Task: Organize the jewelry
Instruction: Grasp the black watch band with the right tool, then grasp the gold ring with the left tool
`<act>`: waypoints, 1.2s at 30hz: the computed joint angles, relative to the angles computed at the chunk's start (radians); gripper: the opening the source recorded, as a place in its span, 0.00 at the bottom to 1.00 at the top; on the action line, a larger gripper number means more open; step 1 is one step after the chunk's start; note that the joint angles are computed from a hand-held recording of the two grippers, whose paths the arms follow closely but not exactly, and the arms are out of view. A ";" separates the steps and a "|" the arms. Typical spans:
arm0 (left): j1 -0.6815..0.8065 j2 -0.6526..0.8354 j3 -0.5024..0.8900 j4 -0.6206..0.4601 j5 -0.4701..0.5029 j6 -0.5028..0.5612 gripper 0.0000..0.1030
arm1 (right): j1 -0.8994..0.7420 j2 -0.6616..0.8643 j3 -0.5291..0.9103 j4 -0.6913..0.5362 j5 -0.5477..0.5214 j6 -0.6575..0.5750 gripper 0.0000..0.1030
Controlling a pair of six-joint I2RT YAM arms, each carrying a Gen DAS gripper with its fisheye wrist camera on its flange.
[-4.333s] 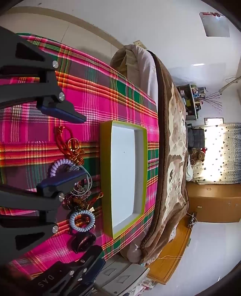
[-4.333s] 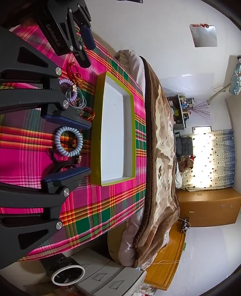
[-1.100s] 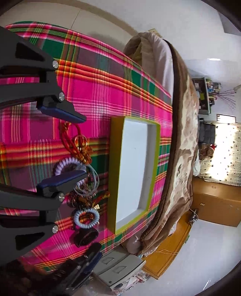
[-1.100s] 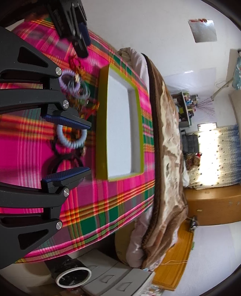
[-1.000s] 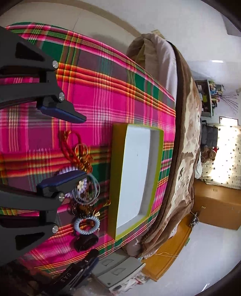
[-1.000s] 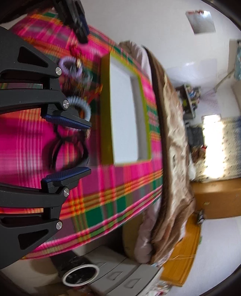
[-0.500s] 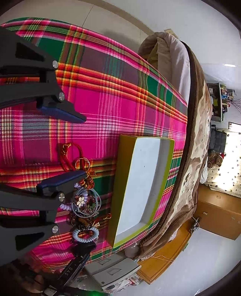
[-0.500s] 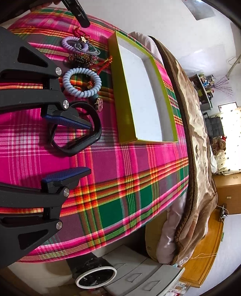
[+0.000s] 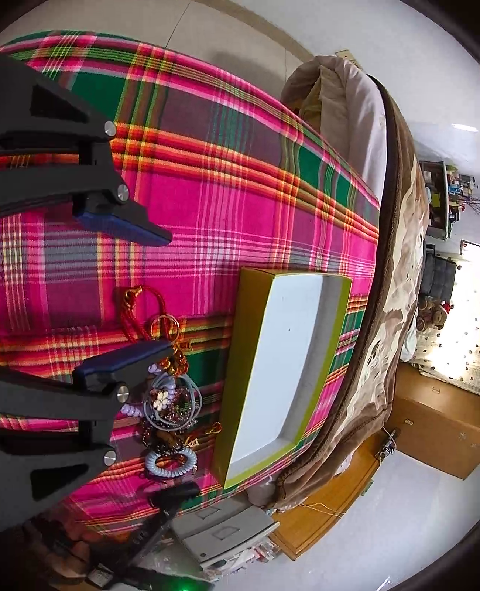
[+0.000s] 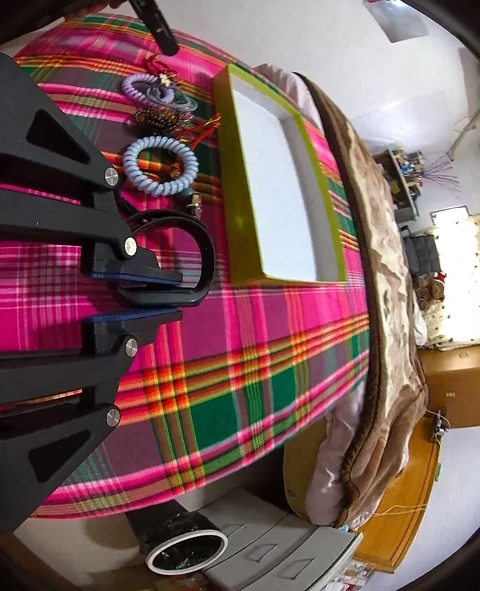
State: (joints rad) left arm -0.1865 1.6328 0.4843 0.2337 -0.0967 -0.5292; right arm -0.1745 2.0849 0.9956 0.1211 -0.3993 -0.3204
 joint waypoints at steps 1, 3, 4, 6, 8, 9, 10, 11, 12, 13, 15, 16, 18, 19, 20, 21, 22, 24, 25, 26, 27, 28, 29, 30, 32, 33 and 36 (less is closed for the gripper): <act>0.000 0.000 0.002 -0.007 -0.003 0.008 0.53 | -0.011 -0.011 -0.008 0.008 -0.015 0.005 0.12; 0.003 -0.001 0.002 -0.012 0.005 0.030 0.53 | -0.031 -0.030 -0.019 0.016 -0.037 0.016 0.12; 0.003 0.001 0.005 -0.017 0.010 0.040 0.53 | -0.040 -0.039 -0.022 0.018 -0.048 0.023 0.12; -0.009 0.006 0.017 -0.033 0.008 0.064 0.53 | -0.057 -0.056 -0.030 0.021 -0.067 0.030 0.12; -0.028 0.012 0.025 -0.039 0.001 0.085 0.53 | -0.070 -0.073 -0.038 0.017 -0.080 0.026 0.12; -0.033 0.019 0.030 -0.041 0.002 0.096 0.53 | -0.075 -0.080 -0.041 0.012 -0.085 0.023 0.12; -0.041 0.027 0.039 -0.050 -0.002 0.105 0.53 | -0.081 -0.086 -0.046 0.009 -0.091 0.019 0.12; -0.048 0.041 0.052 -0.064 -0.016 0.106 0.53 | -0.084 -0.089 -0.048 0.007 -0.095 0.018 0.12; -0.048 0.052 0.064 -0.073 -0.025 0.107 0.53 | -0.086 -0.090 -0.049 0.007 -0.099 0.018 0.12; -0.042 0.059 0.072 -0.077 -0.026 0.109 0.53 | -0.088 -0.090 -0.049 0.006 -0.103 0.018 0.12; -0.027 0.055 0.078 -0.076 -0.028 0.104 0.53 | -0.089 -0.090 -0.050 0.005 -0.110 0.013 0.12; -0.016 0.045 0.074 -0.065 -0.021 0.106 0.53 | -0.088 -0.091 -0.051 0.005 -0.111 0.011 0.12; 0.000 0.039 0.077 -0.058 -0.017 0.107 0.53 | -0.086 -0.091 -0.052 0.004 -0.114 0.011 0.12; 0.007 0.044 0.087 -0.065 -0.016 0.112 0.53 | -0.084 -0.090 -0.051 0.004 -0.117 0.012 0.12; 0.009 0.049 0.095 -0.072 -0.014 0.113 0.53 | -0.082 -0.088 -0.049 0.002 -0.118 0.013 0.12; 0.006 0.049 0.094 -0.069 -0.012 0.115 0.53 | -0.082 -0.086 -0.047 0.001 -0.120 0.012 0.12; 0.000 0.051 0.095 -0.066 -0.010 0.121 0.53 | -0.079 -0.084 -0.046 0.001 -0.119 0.013 0.12; -0.012 0.071 0.109 -0.074 -0.004 0.124 0.53 | -0.075 -0.080 -0.044 0.000 -0.118 0.013 0.12; -0.020 0.087 0.120 -0.079 -0.004 0.120 0.52 | -0.074 -0.076 -0.041 -0.003 -0.119 0.013 0.12; -0.028 0.103 0.130 -0.086 -0.003 0.113 0.50 | -0.073 -0.073 -0.039 -0.005 -0.120 0.013 0.12; -0.039 0.113 0.134 -0.085 -0.005 0.110 0.48 | -0.074 -0.069 -0.036 -0.007 -0.121 0.011 0.12; -0.052 0.119 0.135 -0.081 -0.014 0.107 0.47 | -0.072 -0.066 -0.035 -0.008 -0.120 0.011 0.12; -0.064 0.124 0.138 -0.082 -0.026 0.104 0.45 | -0.071 -0.063 -0.033 -0.011 -0.120 0.011 0.12; -0.075 0.129 0.143 -0.085 -0.040 0.105 0.43 | -0.071 -0.060 -0.031 -0.015 -0.122 0.010 0.12; -0.080 0.133 0.154 -0.096 -0.054 0.105 0.39 | -0.070 -0.056 -0.025 -0.018 -0.122 0.008 0.12; -0.082 0.134 0.157 -0.098 -0.056 0.104 0.36 | -0.069 -0.054 -0.022 -0.019 -0.122 0.006 0.12; -0.101 0.142 0.167 -0.110 -0.089 0.109 0.35 | -0.069 -0.053 -0.024 -0.019 -0.126 0.007 0.12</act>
